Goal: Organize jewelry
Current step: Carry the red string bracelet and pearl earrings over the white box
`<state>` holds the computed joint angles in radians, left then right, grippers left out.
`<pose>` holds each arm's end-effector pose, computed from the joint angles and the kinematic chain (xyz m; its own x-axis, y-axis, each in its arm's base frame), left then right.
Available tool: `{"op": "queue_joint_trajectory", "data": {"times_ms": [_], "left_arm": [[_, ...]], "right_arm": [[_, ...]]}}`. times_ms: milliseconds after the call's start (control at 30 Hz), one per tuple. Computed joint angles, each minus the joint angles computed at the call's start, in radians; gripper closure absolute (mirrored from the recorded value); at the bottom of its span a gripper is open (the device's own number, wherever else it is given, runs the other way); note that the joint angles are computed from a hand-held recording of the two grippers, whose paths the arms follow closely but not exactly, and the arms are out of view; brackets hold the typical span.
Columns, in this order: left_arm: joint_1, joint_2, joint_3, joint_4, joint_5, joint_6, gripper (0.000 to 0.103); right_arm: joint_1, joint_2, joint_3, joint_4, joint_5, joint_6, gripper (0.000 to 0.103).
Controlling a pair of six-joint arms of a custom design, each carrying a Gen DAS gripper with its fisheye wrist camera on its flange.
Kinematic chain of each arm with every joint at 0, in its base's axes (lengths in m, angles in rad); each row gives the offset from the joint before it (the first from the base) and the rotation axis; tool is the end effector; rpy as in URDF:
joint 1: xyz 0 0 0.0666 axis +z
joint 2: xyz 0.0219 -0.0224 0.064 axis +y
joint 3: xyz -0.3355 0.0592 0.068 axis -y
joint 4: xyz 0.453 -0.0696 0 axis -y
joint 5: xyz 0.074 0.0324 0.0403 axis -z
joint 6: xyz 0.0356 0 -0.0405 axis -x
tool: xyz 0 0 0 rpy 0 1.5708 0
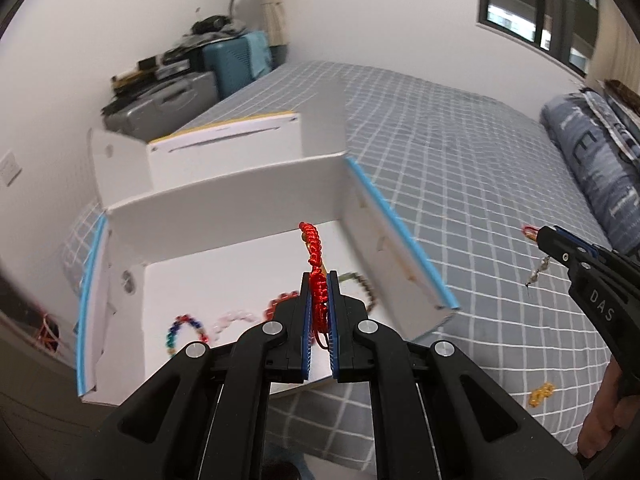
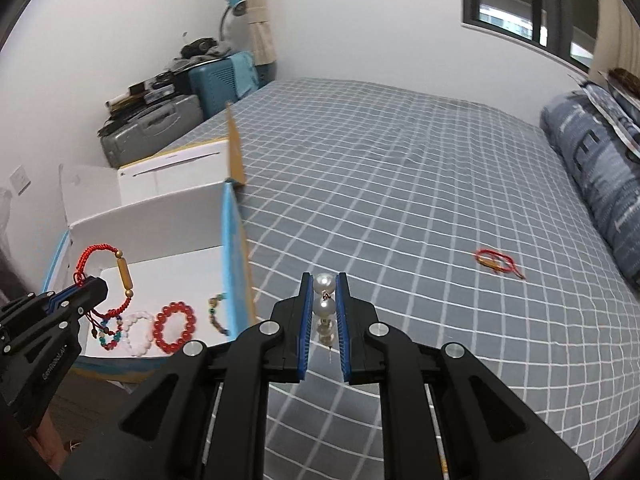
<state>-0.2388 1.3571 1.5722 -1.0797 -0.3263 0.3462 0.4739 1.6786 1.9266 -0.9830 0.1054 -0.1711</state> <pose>0.5171 -0.1146 0.4875 -0.7028 -0.1597 -0.6932 -0.2302 0.9731 0.0092 0.5765 0.2910 0.4945 -0.6534 -0.1448 -0.7430 -0.2772 0.9591 0.0568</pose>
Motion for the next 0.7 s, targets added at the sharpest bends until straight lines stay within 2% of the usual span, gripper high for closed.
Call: {"op": "queue_joint_trajectory", "data": {"times_ms": [400,600,700], "left_arm": [[0.097,-0.060,-0.062,-0.004,-0.030,0.023,0.097],[0.137,-0.047,-0.067,-0.020,-0.025,0.036,0.097],[0.156,-0.031,-0.062,-0.036,-0.016,0.050,0.097]], "right_arm": [[0.089,0.124,0.155,-0.005,-0.022,0.041,0.092],[0.134,0.227,0.278,-0.054,-0.027,0.084,0.092],[0.144,0.300,0.367,-0.111,-0.045,0.095,0.092]]}}
